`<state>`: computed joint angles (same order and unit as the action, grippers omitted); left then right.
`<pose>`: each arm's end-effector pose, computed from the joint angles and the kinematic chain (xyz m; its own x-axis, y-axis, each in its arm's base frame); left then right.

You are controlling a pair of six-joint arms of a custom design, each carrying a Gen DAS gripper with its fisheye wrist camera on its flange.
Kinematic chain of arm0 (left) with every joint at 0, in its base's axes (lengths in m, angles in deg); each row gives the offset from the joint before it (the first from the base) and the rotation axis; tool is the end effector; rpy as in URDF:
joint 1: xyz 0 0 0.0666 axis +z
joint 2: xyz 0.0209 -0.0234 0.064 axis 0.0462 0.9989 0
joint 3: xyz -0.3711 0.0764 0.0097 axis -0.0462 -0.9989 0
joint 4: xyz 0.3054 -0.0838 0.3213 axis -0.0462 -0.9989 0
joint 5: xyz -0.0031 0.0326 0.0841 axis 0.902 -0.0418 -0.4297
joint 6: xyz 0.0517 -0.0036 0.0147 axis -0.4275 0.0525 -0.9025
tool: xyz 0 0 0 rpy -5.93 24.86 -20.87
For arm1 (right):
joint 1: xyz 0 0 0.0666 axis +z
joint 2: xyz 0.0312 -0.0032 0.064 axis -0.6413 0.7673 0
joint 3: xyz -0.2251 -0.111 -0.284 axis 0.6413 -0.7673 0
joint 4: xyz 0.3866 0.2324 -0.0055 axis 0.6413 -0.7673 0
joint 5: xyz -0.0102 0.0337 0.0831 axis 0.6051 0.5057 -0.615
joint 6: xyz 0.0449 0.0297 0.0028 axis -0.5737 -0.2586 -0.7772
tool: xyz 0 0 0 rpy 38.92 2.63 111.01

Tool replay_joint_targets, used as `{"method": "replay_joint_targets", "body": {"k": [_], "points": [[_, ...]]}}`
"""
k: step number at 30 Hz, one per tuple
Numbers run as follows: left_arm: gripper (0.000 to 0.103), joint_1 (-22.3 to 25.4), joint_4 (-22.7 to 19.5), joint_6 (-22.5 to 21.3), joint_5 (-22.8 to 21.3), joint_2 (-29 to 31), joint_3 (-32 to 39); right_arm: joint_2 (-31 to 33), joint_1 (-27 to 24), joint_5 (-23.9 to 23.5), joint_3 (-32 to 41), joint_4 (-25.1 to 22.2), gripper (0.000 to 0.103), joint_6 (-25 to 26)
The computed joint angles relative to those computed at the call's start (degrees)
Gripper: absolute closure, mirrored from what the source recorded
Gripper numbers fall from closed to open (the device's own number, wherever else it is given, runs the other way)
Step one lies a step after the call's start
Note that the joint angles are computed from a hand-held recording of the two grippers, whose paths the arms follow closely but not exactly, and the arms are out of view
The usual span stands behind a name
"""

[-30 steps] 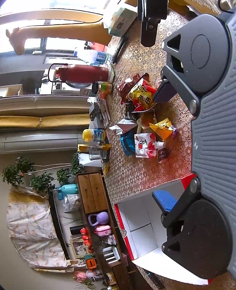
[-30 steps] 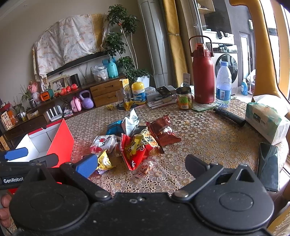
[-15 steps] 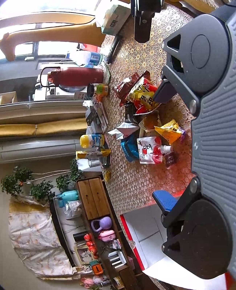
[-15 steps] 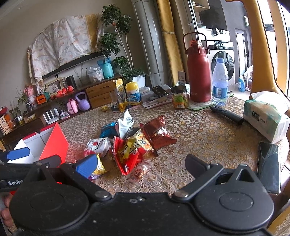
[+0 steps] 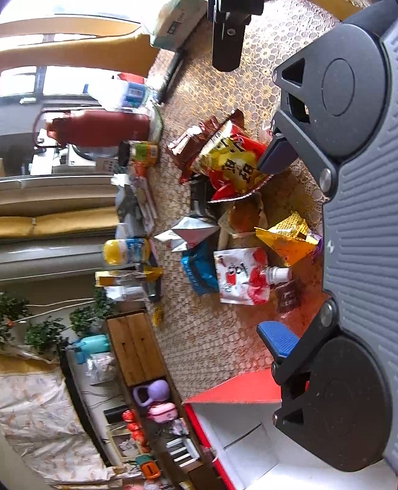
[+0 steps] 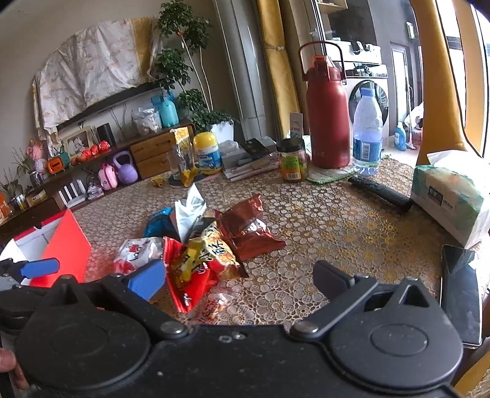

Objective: Organize snacks
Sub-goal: 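Grasp the yellow triangular packet with the left gripper while the right grasps the red-yellow chip bag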

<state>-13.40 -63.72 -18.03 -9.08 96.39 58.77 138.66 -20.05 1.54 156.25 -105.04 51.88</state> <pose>0.5791 -0.1624 0.5018 -0.5706 0.1918 -0.7985 0.1930 0.9764 0.0966 0.5035 0.1738 0.5711 -0.5737 0.1780 -0.7995 0.0315 0.9802 0.1956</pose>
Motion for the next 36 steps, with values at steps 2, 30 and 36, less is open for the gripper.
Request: {"method": "replay_joint_targets", "body": {"k": [2, 30, 36], "points": [[0.000, 0.05, -0.03, -0.27, 0.46, 0.77, 0.30, 0.50, -0.22, -0.21, 0.17, -0.17, 0.000, -0.11], [0.052, 1.44, -0.98, 2.93, 4.77, 6.33, 1.56, 9.48, -0.27, -2.53, 6.79, -0.28, 0.000, 2.78], [0.052, 1.67, -0.17, 3.44, 5.37, 5.32, 0.76, 13.67, 0.22, -3.35, 10.60, -0.77, 0.000, 4.00]]}}
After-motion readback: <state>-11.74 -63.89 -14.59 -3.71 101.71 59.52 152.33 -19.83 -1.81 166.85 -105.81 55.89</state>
